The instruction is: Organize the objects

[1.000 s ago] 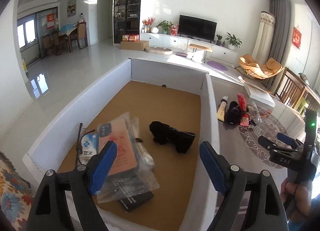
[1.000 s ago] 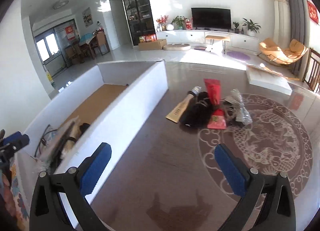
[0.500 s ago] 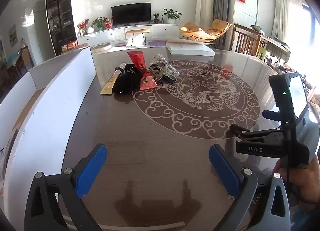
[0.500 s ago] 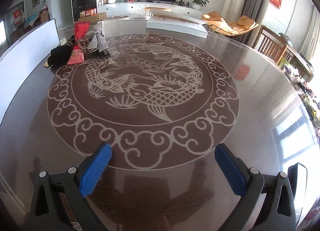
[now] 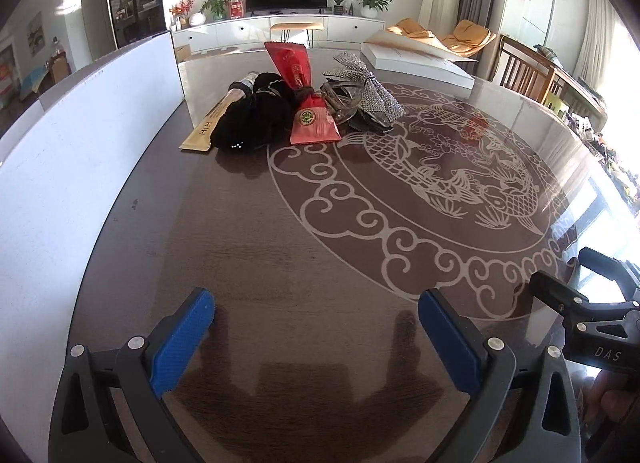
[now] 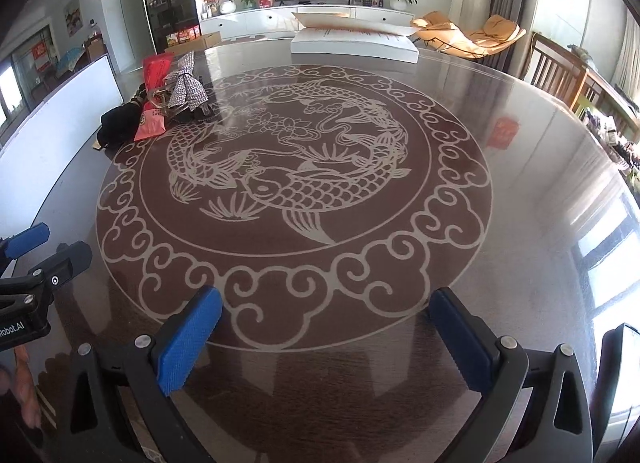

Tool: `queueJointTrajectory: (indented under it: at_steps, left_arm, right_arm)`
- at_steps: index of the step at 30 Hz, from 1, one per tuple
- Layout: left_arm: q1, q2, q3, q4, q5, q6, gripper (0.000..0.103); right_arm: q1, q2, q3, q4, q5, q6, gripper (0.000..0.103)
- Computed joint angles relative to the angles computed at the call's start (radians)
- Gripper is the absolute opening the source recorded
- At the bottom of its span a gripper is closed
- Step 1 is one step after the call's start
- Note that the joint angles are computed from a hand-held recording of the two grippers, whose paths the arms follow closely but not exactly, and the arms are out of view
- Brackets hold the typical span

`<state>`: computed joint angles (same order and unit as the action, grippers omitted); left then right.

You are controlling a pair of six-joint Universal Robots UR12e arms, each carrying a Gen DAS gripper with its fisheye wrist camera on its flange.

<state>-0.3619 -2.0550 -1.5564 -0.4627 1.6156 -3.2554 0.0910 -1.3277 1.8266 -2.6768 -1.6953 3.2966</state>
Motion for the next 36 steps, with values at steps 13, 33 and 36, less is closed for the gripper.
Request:
queueJointTrajectory:
  at_steps: [13,33,36]
  left_arm:
    - [-0.011,0.000,0.007,-0.027,0.030,0.010,0.103]
    - [-0.011,0.000,0.008,-0.028,0.029,0.008,0.103]
    - [-0.011,0.000,0.008,-0.028,0.028,0.008,0.103]
  right_arm:
    - [0.000,0.001,0.000,-0.001,0.000,0.001,0.103]
    - [0.000,0.002,0.000,-0.001,0.000,0.001,0.103]
    - [0.000,0.002,0.000,-0.001,0.000,0.001,0.103]
